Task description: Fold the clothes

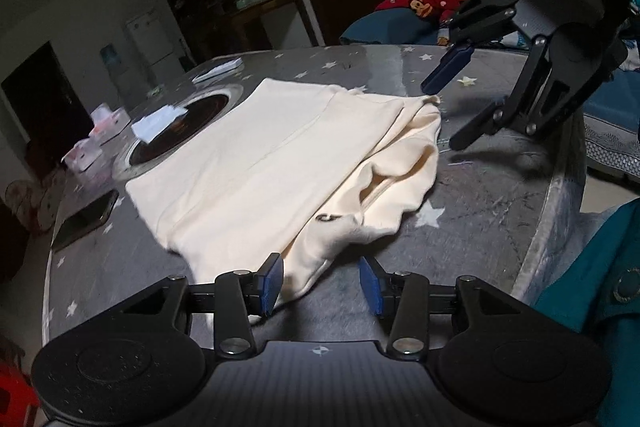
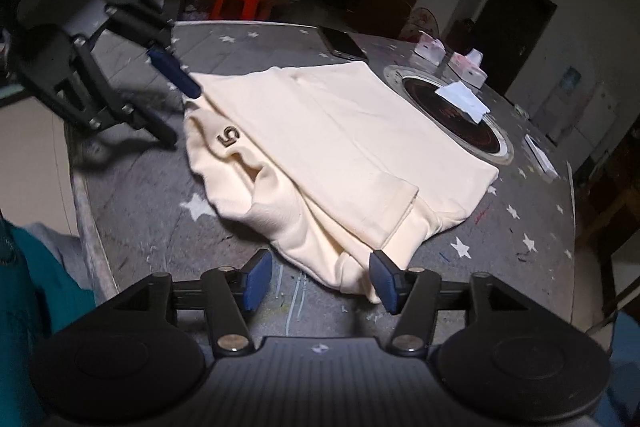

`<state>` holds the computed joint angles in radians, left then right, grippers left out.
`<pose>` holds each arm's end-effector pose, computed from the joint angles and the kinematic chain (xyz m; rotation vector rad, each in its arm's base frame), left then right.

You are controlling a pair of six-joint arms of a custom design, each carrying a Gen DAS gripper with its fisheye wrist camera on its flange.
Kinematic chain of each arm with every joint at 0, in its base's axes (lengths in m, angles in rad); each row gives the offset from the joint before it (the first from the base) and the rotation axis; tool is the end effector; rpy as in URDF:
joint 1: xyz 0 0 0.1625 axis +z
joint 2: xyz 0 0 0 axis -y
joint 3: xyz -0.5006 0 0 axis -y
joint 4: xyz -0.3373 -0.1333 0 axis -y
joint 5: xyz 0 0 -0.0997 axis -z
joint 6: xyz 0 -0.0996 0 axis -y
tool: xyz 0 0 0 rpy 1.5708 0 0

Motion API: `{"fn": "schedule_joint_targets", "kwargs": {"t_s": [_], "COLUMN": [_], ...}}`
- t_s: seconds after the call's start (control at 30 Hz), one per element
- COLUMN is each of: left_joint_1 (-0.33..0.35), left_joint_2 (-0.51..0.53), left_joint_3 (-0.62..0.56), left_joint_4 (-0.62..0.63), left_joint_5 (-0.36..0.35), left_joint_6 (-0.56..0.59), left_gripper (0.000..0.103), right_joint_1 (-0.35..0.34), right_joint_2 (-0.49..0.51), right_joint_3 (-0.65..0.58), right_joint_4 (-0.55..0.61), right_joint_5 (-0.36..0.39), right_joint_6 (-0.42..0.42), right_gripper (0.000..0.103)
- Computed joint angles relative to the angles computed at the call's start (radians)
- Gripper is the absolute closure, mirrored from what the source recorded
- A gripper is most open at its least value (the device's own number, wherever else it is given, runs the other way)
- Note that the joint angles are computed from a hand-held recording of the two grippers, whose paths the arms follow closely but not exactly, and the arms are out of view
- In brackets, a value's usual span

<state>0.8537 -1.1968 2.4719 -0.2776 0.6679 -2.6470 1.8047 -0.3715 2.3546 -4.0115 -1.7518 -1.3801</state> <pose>0.0077 -0.3130 0.1999 0.9926 1.9839 -0.7615 0.2198 -0.4246 -0.0087 1.9222 -1.9204 0.3979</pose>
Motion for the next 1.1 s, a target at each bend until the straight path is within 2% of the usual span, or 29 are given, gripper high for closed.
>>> {"fn": "schedule_joint_targets", "kwargs": {"t_s": [0.1, 0.23, 0.33, 0.53, 0.63, 0.7, 0.77, 0.8, 0.87, 1.03, 1.1], "left_joint_1": [0.013, 0.03, 0.062, 0.138, 0.166, 0.18, 0.182, 0.181, 0.173, 0.127, 0.118], "left_joint_2": [0.002, -0.003, -0.035, -0.093, -0.088, -0.079, -0.073, -0.072, -0.077, -0.08, -0.07], "left_joint_3": [0.011, 0.017, -0.021, -0.129, -0.168, -0.186, -0.185, -0.183, -0.17, -0.105, -0.088], "left_joint_4": [-0.076, -0.141, -0.114, -0.033, -0.01, 0.013, 0.021, 0.028, 0.036, 0.024, 0.016], "left_joint_5": [0.029, 0.071, 0.113, 0.191, 0.21, 0.221, 0.217, 0.211, 0.201, 0.141, 0.114], "left_joint_6": [0.097, 0.191, 0.172, 0.101, 0.098, 0.088, 0.084, 0.081, 0.077, 0.094, 0.118], "left_gripper": [0.06, 0.087, 0.092, 0.094, 0.094, 0.094, 0.093, 0.09, 0.088, 0.06, 0.059], "right_joint_1": [-0.005, -0.011, -0.015, -0.026, -0.031, -0.031, -0.03, -0.03, -0.028, -0.017, -0.016], "right_joint_2": [0.022, 0.036, 0.036, 0.039, 0.039, 0.034, 0.023, 0.016, 0.002, -0.03, -0.037], "right_joint_3": [0.001, 0.001, -0.007, -0.051, -0.082, -0.106, -0.126, -0.135, -0.15, -0.178, -0.185], "right_joint_4": [-0.031, -0.054, -0.043, 0.01, 0.048, 0.087, 0.138, 0.164, 0.213, 0.314, 0.332], "right_joint_5": [0.009, 0.036, 0.054, 0.098, 0.115, 0.118, 0.118, 0.119, 0.118, 0.114, 0.118], "right_joint_6": [-0.028, -0.072, -0.086, -0.097, -0.088, -0.065, -0.036, -0.023, 0.003, 0.064, 0.084], "right_gripper": [0.042, 0.037, 0.037, 0.037, 0.041, 0.051, 0.069, 0.072, 0.085, 0.089, 0.09]}}
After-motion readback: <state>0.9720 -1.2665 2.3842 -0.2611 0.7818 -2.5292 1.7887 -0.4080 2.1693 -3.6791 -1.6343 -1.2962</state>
